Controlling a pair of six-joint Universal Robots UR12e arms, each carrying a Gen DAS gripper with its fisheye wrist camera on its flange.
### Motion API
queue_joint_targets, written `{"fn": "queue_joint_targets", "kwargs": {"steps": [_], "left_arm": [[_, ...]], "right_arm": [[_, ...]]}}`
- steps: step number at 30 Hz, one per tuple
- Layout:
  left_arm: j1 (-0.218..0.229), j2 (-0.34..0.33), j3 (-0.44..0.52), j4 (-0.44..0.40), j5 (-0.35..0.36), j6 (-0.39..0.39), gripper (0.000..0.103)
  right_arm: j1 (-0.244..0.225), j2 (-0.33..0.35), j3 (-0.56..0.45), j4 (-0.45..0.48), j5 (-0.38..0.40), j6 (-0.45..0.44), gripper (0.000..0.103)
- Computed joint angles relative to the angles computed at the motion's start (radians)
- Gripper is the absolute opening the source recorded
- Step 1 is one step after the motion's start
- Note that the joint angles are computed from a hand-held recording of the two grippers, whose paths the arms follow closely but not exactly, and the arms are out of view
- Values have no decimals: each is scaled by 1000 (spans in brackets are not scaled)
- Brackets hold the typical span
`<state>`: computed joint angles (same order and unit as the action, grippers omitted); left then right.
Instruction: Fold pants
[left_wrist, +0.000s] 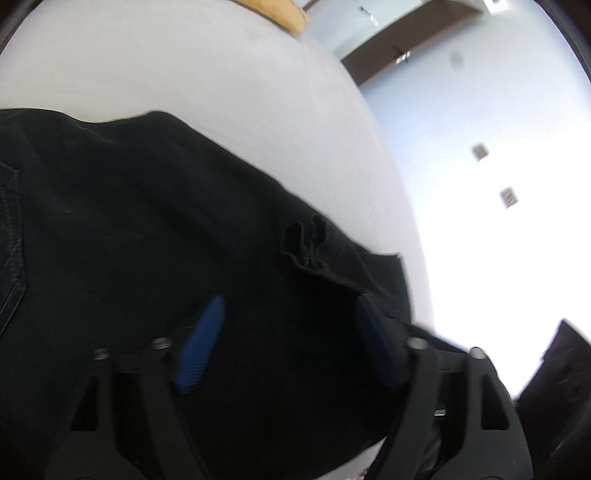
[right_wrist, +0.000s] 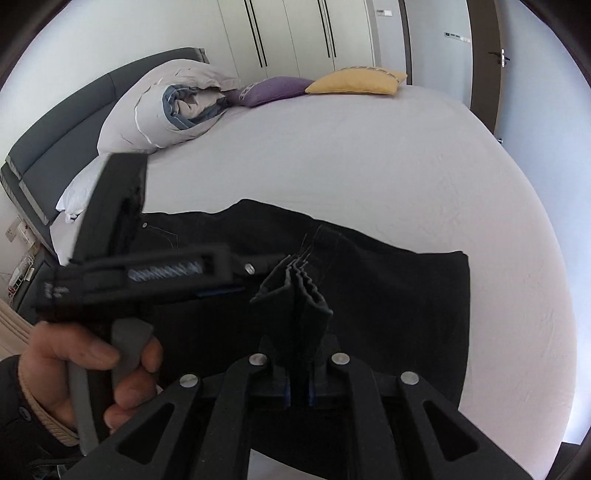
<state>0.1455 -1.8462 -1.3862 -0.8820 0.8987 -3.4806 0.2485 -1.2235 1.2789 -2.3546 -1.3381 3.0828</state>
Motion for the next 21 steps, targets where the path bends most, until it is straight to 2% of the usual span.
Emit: {"fn": "queue_joint_targets", "kwargs": {"steps": [4, 7, 9, 10, 12, 15, 17, 20, 21], "left_arm": [[24, -5, -4, 5, -124, -78, 94], [25, -32, 33, -84, -197, -74, 97], [26, -47, 68, -186, -203, -24, 97], [44, -48, 79, -243, -212, 12, 97], [36, -65, 98, -290, -209, 3, 97], [34, -73, 103, -305, -212, -1, 95], [37, -83, 123, -341, -219, 29, 89], [26, -103, 168, -415, -219, 81, 71], [25, -108, 181, -444, -216, 110, 53]], "right_arm": [[13, -3, 11, -19, -48, -20, 7], [26, -6, 30, -65, -105, -54, 7], [34, -11, 45, -99, -128, -79, 7], [37, -14, 53, -120, -138, -93, 7], [43, -20, 70, -157, -150, -127, 7], [52, -26, 84, -189, -167, -171, 7], [59, -27, 91, -204, -181, -201, 7], [76, -27, 101, -239, -220, -269, 7], [77, -32, 109, -246, -222, -279, 7]]}}
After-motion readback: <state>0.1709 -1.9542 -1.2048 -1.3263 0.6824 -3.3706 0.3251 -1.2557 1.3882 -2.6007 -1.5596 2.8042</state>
